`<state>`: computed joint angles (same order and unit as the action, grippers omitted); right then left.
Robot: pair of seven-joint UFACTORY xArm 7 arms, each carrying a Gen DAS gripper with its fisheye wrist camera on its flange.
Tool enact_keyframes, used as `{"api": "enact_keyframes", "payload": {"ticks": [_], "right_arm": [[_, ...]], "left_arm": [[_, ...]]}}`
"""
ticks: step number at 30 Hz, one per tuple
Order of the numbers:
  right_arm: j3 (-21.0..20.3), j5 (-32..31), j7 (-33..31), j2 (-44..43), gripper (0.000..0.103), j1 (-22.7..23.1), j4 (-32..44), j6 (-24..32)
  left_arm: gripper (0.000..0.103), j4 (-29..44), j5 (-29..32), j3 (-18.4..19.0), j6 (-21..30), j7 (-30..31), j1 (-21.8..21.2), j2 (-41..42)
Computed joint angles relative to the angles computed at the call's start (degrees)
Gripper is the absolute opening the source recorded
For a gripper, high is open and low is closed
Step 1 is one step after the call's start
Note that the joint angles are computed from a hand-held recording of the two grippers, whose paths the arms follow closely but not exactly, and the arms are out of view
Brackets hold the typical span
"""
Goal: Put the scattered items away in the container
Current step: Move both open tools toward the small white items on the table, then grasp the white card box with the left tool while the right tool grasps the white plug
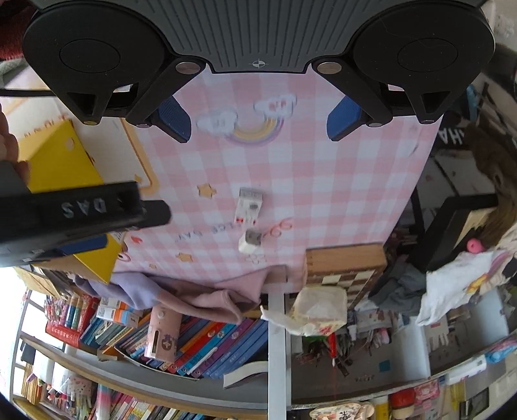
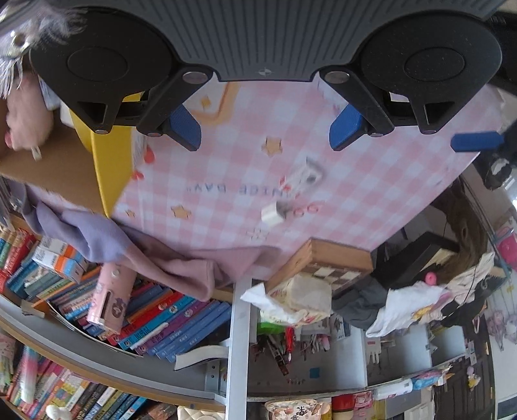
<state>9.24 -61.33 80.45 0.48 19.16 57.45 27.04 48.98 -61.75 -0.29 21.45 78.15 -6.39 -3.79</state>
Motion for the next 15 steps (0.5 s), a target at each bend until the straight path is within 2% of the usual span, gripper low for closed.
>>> {"api": "enact_keyframes", "payload": {"ticks": [5,9,15], "right_arm": [[-2.9,0.3,-4.1,6.6,0.086,-0.9,6.6,-4.3],[-5.5,4.3,-11.2,11.9,0.084,-0.7,11.8,-6.8],[-7.2,14.9,-23.7,19.9,0.075,-1.4,19.8,-8.5]], "left_arm": [[0.086,6.6,-2.9,-2.2,-0.6,2.4,0.1,7.1],[0.079,11.6,-3.4,-5.2,-2.1,2.8,1.0,12.8],[0.061,18.9,4.9,-8.3,-4.1,-5.1,1.6,21.3]]}}
